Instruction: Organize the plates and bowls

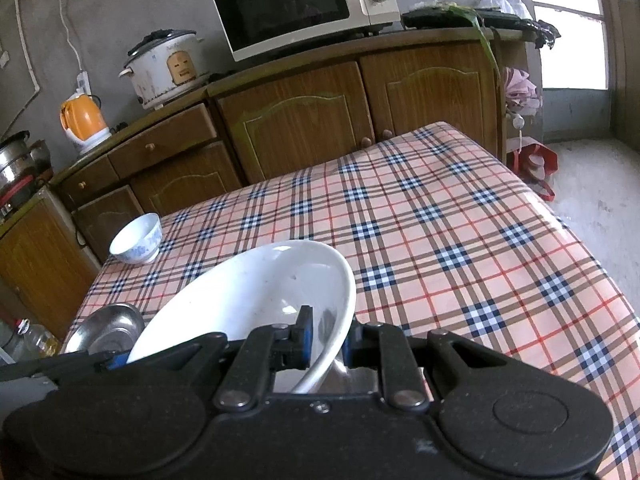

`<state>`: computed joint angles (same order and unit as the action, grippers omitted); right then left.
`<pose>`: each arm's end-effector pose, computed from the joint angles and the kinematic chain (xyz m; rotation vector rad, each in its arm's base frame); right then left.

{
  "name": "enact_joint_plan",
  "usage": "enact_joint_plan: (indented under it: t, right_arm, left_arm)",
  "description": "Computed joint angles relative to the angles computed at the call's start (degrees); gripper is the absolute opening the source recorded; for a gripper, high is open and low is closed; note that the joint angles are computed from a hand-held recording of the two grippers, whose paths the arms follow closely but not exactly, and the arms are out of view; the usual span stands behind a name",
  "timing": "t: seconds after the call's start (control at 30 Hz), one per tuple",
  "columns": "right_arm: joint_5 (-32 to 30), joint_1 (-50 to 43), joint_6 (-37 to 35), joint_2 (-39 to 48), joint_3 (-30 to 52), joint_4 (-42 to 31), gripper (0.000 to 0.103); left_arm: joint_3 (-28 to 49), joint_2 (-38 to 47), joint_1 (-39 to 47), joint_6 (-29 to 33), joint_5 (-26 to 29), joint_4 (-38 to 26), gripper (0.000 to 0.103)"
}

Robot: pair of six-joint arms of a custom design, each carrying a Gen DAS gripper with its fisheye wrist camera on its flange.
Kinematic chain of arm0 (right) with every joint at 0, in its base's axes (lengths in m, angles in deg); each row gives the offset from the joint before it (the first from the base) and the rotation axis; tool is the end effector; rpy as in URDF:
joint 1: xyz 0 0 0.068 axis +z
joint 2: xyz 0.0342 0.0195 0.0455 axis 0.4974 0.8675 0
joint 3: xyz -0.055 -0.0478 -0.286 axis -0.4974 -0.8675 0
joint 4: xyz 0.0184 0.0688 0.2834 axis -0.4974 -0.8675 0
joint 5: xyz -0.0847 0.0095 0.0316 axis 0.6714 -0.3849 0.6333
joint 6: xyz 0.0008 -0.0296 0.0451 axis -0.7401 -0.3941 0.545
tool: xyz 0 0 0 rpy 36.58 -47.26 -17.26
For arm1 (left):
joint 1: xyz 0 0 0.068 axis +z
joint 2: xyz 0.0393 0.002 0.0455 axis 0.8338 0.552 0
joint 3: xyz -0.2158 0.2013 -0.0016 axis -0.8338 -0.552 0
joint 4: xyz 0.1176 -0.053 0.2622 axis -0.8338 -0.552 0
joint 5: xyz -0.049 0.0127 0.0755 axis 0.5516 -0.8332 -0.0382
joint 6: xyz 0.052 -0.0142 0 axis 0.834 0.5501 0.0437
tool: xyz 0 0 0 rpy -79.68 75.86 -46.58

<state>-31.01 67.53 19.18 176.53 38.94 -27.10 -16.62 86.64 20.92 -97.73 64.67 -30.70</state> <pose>0.2582 0.1886 0.1406 0.0183 2.1971 0.4155 0.2567 -0.1666 0.1565 0.0490 2.2979 -0.0554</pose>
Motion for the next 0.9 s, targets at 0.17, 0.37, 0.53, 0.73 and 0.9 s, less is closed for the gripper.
enact_joint_plan:
  t: [0.17, 0.37, 0.53, 0.73, 0.9]
  right_arm:
    - [-0.91, -0.31, 0.56, 1.87, 0.35, 0.55, 0.020]
    - [-2.14, -0.63, 0.91, 4.94, 1.07, 1.45, 0.020]
    - [-3.46, -0.84, 1.47, 8.01, 1.76, 2.50, 0.020]
    - [-5.02, -1.16, 2.30, 12.24, 2.95, 3.89, 0.020]
    - [-5.98, -1.45, 2.78, 15.12, 3.94, 4.58, 0.020]
  left_arm:
    - [0.13, 1.10, 0.58, 0.21, 1.00, -0.18, 0.026]
    - [0.35, 2.69, 1.28, 0.28, 2.03, -0.51, 0.026]
    - [0.37, 4.23, 1.89, 0.36, 2.75, -0.81, 0.026]
    - [0.68, 6.26, 2.60, 0.55, 3.58, -1.43, 0.026]
    - [1.10, 7.80, 3.01, 0.51, 4.19, -1.83, 0.026]
